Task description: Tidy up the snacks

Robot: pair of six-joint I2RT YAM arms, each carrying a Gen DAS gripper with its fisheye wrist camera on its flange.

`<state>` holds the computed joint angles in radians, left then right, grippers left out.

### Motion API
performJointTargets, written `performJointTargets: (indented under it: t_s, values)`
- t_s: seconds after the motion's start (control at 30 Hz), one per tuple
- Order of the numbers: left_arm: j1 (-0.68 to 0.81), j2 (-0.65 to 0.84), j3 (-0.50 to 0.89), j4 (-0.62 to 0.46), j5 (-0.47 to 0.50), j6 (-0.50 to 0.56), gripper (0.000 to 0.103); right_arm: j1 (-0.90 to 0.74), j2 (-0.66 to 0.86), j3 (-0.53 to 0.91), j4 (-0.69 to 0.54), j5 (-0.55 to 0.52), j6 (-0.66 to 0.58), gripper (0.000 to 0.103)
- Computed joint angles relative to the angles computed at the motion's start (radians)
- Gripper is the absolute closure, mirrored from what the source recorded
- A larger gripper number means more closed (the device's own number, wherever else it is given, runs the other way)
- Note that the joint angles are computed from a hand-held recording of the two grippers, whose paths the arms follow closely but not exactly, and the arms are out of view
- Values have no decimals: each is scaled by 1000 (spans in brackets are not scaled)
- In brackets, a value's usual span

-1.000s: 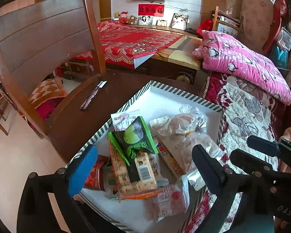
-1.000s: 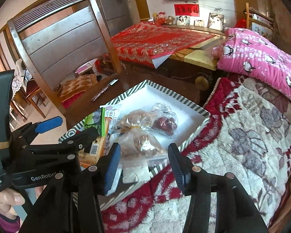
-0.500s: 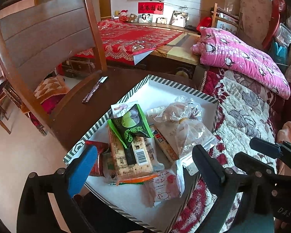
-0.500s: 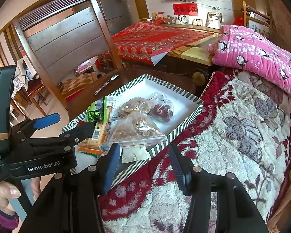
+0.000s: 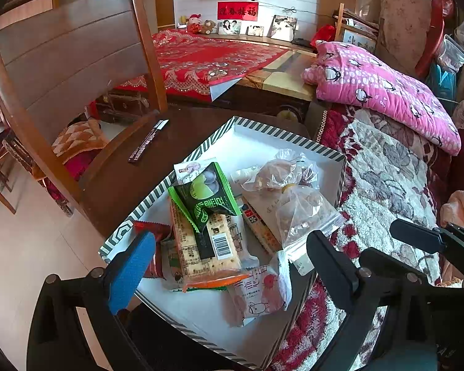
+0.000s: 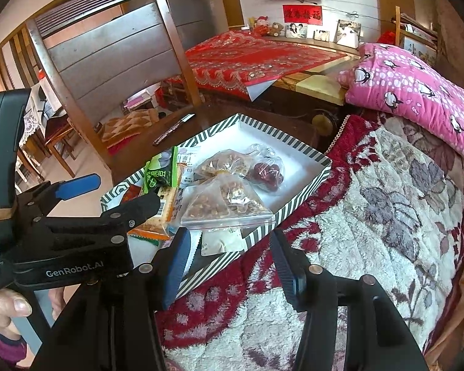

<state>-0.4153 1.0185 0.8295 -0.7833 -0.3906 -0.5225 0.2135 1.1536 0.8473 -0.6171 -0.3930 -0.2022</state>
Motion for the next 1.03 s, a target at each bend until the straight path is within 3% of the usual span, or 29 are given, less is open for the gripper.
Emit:
performJointTargets:
  t_s: [1.03]
  values:
    - [31, -10, -12, 11, 12, 26, 5, 16, 14, -3, 5, 17, -1, 43]
